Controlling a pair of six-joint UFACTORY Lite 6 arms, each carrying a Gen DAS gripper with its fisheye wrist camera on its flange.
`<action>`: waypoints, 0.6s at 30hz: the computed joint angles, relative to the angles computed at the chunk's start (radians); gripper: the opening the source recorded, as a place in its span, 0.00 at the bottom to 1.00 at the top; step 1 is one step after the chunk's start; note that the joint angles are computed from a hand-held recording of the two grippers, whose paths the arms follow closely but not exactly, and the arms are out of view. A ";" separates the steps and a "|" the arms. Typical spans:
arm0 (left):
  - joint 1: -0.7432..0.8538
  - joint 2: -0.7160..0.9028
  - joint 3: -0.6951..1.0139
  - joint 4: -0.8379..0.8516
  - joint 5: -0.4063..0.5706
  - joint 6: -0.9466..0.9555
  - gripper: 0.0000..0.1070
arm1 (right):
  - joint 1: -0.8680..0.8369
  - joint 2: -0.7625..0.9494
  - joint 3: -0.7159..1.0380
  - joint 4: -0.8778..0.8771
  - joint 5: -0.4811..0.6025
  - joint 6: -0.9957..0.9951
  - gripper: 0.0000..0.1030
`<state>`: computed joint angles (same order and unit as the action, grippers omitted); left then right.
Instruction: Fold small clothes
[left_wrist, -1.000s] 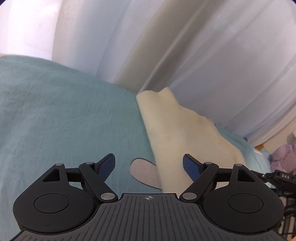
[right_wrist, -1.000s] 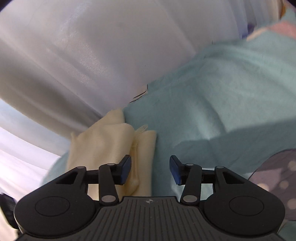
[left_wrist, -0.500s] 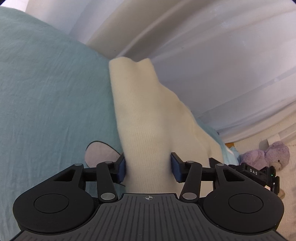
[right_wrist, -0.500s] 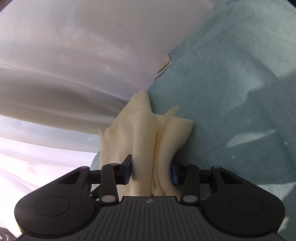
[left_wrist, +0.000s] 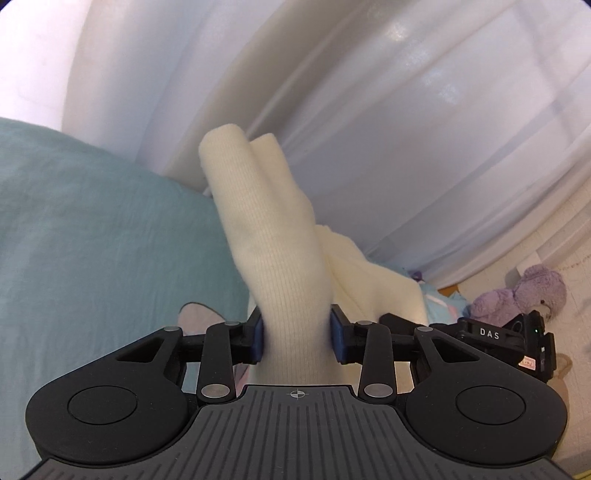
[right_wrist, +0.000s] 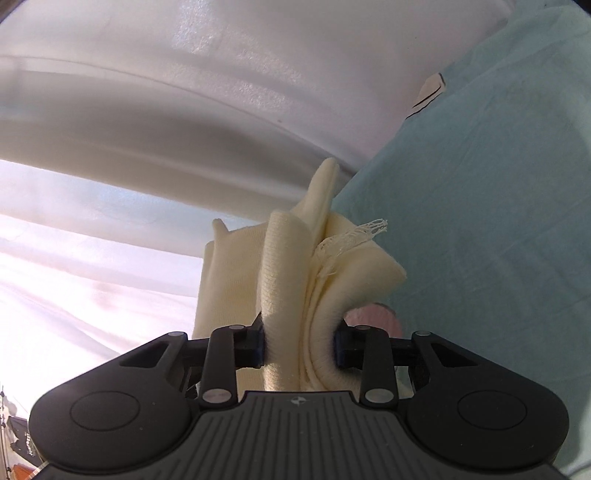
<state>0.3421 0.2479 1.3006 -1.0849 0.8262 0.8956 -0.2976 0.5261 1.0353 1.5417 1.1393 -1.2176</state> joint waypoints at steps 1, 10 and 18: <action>0.015 -0.041 -0.025 0.031 0.000 -0.023 0.36 | 0.010 -0.015 -0.015 -0.002 0.001 0.006 0.30; 0.097 -0.252 -0.301 0.173 -0.098 -0.044 0.39 | 0.225 -0.212 -0.223 0.010 -0.217 -0.028 0.31; 0.205 -0.347 -0.407 0.221 -0.286 -0.062 0.51 | 0.481 -0.699 -0.453 0.281 -0.796 -0.265 0.50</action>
